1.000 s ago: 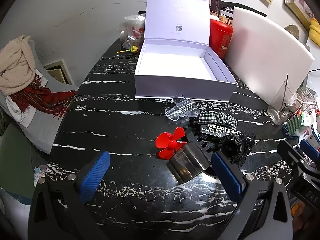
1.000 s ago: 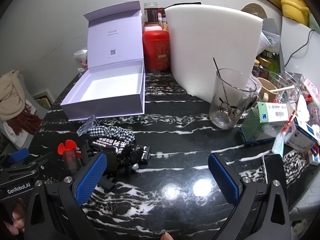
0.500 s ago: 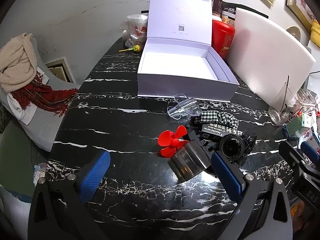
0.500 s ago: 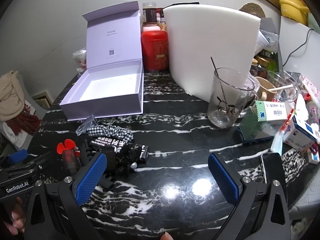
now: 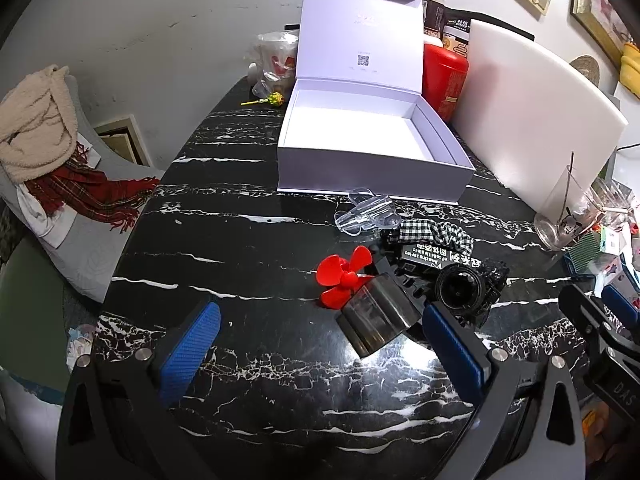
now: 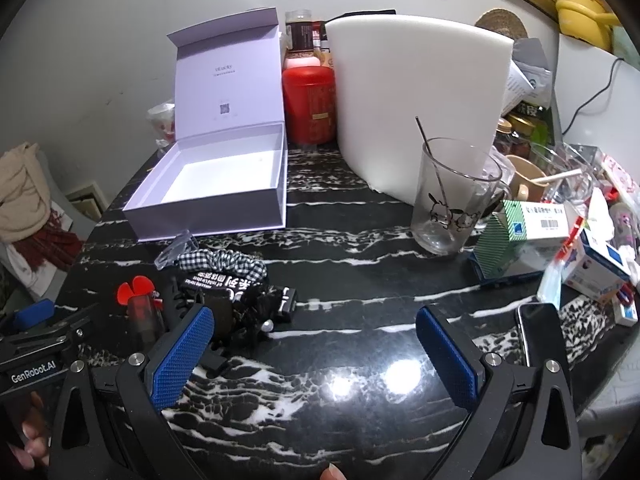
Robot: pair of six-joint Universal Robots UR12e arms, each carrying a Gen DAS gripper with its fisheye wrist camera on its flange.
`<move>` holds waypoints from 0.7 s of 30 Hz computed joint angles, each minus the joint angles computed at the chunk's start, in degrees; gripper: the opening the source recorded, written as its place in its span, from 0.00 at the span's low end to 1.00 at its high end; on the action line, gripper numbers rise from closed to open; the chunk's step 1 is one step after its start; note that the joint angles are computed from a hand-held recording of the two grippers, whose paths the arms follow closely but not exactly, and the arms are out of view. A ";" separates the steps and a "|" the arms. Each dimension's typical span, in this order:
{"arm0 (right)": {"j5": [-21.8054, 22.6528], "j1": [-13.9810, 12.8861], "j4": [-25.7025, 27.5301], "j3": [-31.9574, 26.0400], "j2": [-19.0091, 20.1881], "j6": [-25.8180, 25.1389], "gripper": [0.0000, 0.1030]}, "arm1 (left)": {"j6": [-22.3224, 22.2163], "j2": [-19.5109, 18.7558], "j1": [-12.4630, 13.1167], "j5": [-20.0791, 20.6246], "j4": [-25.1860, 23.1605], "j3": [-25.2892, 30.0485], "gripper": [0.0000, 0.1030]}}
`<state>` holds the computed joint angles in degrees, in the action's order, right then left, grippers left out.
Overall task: Organize rigid objects
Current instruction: 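Grasp the smoky translucent cup with the left tool while the right tool grasps the black bow clip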
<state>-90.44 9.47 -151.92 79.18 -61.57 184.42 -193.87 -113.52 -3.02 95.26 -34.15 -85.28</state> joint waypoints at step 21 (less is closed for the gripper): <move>3.74 -0.26 1.53 2.53 -0.96 0.11 1.00 | -0.35 1.31 0.63 -2.39 -0.60 -3.08 1.00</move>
